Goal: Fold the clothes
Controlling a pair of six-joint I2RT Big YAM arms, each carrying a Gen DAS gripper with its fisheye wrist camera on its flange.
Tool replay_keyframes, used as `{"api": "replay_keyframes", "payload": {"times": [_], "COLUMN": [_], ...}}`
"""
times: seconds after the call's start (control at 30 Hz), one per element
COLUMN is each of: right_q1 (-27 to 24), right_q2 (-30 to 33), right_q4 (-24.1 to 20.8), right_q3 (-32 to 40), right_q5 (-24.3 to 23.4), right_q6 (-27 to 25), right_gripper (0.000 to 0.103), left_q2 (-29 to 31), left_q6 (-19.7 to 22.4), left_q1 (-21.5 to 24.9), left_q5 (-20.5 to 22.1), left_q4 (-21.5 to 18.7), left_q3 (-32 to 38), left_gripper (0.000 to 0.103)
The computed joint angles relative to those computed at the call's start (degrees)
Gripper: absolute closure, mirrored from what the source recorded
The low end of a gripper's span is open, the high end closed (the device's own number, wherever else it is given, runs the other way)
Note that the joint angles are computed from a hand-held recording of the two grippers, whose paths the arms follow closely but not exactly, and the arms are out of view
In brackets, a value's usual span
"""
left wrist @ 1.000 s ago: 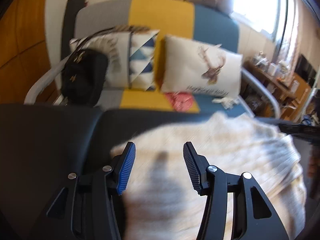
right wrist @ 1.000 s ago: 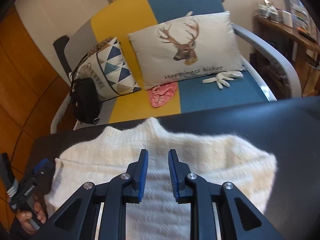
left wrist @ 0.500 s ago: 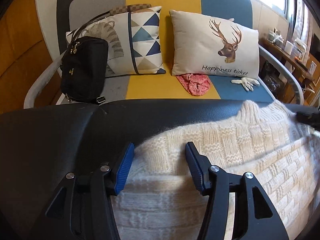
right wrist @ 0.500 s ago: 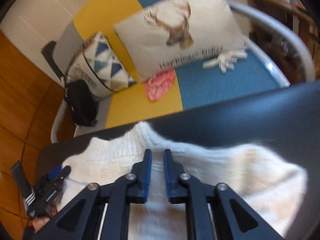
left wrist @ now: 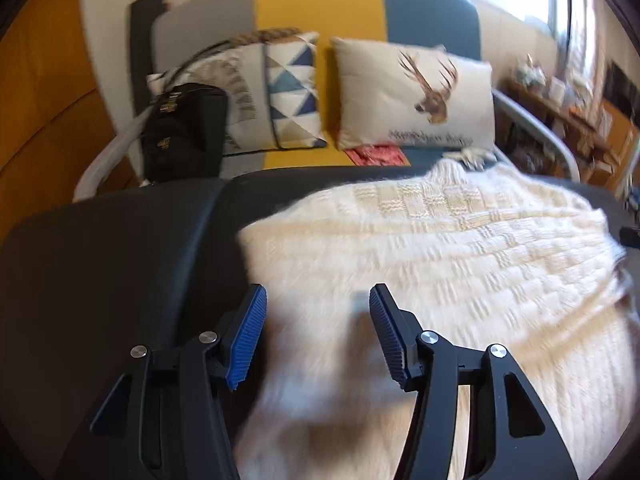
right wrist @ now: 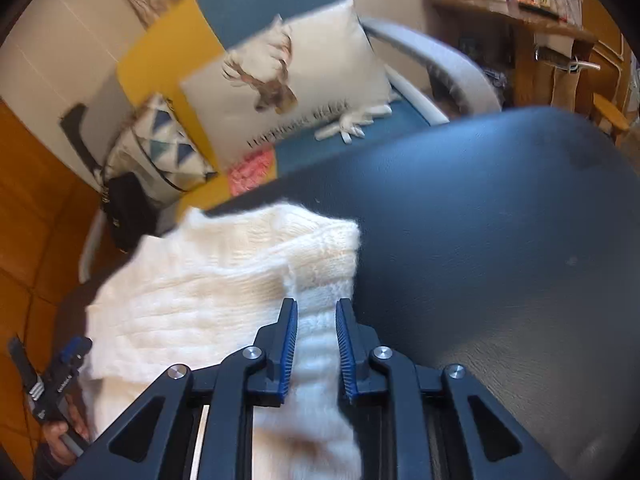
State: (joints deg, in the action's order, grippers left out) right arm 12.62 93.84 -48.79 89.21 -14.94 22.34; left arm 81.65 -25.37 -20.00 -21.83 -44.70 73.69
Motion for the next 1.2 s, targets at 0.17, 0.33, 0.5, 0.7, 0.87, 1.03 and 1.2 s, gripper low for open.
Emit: {"api": "replay_keyframes", "payload": {"times": [0.17, 0.33, 0.5, 0.7, 0.87, 1.03, 1.2], "right_q1": [2.01, 2.44, 1.26, 4.31, 2.34, 4.06, 8.96], "right_q2": [-2.73, -1.68, -7.95, -7.59, -12.40, -21.05, -26.63], "right_q4": [-0.23, -2.80, -1.39, -9.73, -7.51, -4.23, -8.06], "right_q3": [-4.41, -5.36, -9.03, -10.96, -16.25, -22.26, -26.18], "right_q5": [-2.62, 2.36, -1.98, 0.41, 3.94, 1.70, 8.58], "right_q6": [-4.40, -2.29, 0.75, -2.23, 3.11, 3.78, 0.30], "right_gripper": [0.083, 0.100, 0.089, 0.093, 0.094, 0.086, 0.080], "left_q2": [-7.58, -6.12, -10.45, -13.67, -13.72, -16.71, -18.70], "left_q6": [-4.83, -6.72, -10.89, -16.48, -15.02, -16.45, -16.30], "left_q1": [-3.26, -5.56, -6.85, -11.66, -15.36, -16.44, -19.79], "left_q5": [0.02, 0.21, -0.46, -0.10, -6.23, -5.97, -7.28], "left_q4": [0.09, -6.80, -6.04, -6.38, -9.12, -9.88, -12.17], "left_q3": [-7.07, -7.87, -11.40, -14.23, -15.55, -16.05, -16.83], "left_gripper": [0.046, 0.046, 0.046, 0.046, 0.046, 0.046, 0.046]}}
